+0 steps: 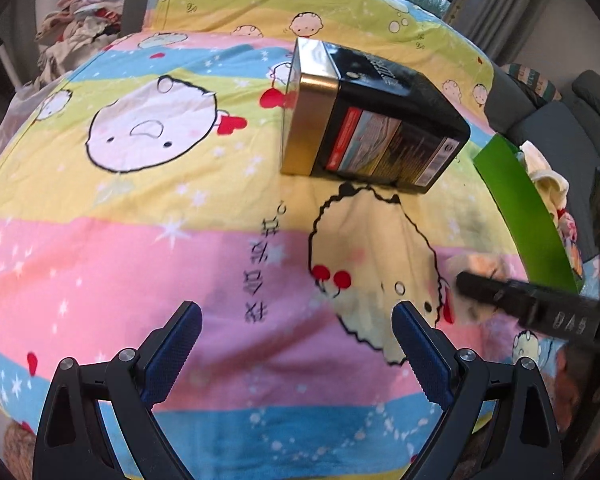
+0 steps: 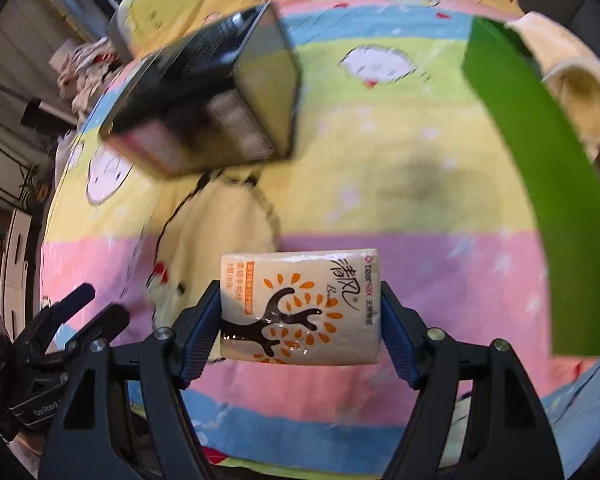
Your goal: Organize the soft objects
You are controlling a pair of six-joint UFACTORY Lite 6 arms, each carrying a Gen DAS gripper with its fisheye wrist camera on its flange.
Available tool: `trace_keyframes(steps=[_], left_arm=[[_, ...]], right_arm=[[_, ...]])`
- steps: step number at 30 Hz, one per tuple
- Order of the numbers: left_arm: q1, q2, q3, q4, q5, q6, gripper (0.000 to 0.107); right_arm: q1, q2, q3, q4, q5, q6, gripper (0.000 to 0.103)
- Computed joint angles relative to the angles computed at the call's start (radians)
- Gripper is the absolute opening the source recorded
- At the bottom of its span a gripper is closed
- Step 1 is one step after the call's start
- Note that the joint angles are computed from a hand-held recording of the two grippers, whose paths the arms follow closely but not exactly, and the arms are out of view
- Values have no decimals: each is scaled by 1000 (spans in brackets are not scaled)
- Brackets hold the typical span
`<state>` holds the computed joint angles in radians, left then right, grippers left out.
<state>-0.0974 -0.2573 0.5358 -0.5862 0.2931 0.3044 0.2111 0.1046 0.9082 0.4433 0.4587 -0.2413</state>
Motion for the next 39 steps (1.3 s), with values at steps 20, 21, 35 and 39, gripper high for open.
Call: trace_keyframes(steps=[20,21,35,39], left_arm=[[-207,39,-2,-515,31,386,69],[-236,58,9,-514,-2,369,67],[-323,100,65,-504,-23,332,41],[-382,68,129,-367,-26,194,41]], right_arm=[[-181,-102,-157,540,119,-498,63],[-180,-81,-147,552,127,-508,60],[-178,-50,-164,687,144,-640,43],[-256,-191,-213,672,182,-640,43]])
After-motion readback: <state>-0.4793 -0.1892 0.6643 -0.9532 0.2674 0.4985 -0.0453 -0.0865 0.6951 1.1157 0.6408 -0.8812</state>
